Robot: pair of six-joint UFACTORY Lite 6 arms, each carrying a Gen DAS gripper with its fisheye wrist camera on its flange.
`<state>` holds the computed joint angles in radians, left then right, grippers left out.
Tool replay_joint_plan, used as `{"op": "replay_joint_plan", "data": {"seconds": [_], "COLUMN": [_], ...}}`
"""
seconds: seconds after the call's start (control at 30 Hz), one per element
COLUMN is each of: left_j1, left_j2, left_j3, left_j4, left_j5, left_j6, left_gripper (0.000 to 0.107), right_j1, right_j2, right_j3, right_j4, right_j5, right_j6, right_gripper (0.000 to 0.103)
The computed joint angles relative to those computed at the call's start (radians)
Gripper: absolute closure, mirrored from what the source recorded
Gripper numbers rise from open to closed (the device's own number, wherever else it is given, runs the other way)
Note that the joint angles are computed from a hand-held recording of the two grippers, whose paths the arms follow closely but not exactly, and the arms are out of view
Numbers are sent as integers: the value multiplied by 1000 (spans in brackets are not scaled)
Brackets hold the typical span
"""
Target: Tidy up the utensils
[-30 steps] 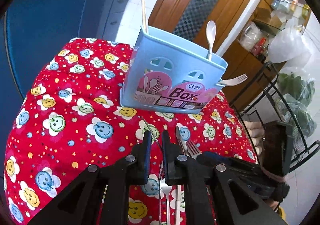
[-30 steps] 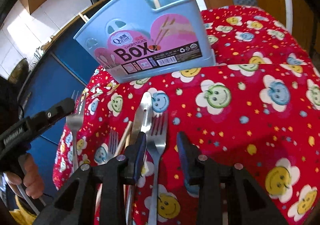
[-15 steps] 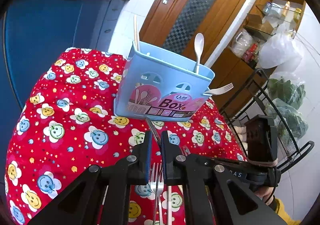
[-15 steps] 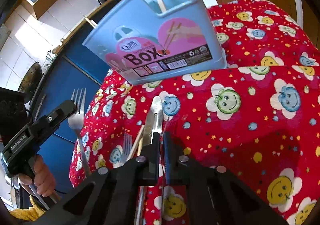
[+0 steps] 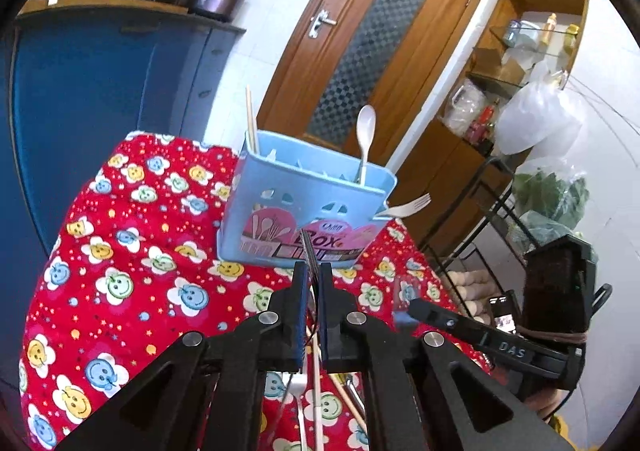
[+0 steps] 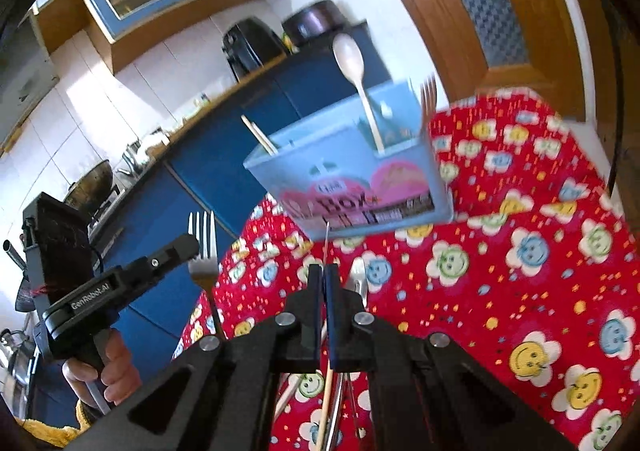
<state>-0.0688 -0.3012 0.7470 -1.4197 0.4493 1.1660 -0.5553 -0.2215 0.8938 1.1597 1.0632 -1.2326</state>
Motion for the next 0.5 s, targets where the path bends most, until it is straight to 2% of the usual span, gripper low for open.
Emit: {"op": "replay_joint_plan", "data": {"seconds": [0.2, 0.5], "left_j1": [12, 18], "left_j2": [-63, -72], "left_j3": [-14, 40], "left_j4": [-8, 15], "left_j5": [16, 26], "left_j6": [-4, -29], "left_gripper": [105, 106], "right_j1": [-6, 2], "right_j2": [-82, -104], "right_j3": [2, 52], "right_j4": [39, 49], "right_j5": [-5, -3], "right_j6": [12, 55], "right_gripper": [100, 100]}}
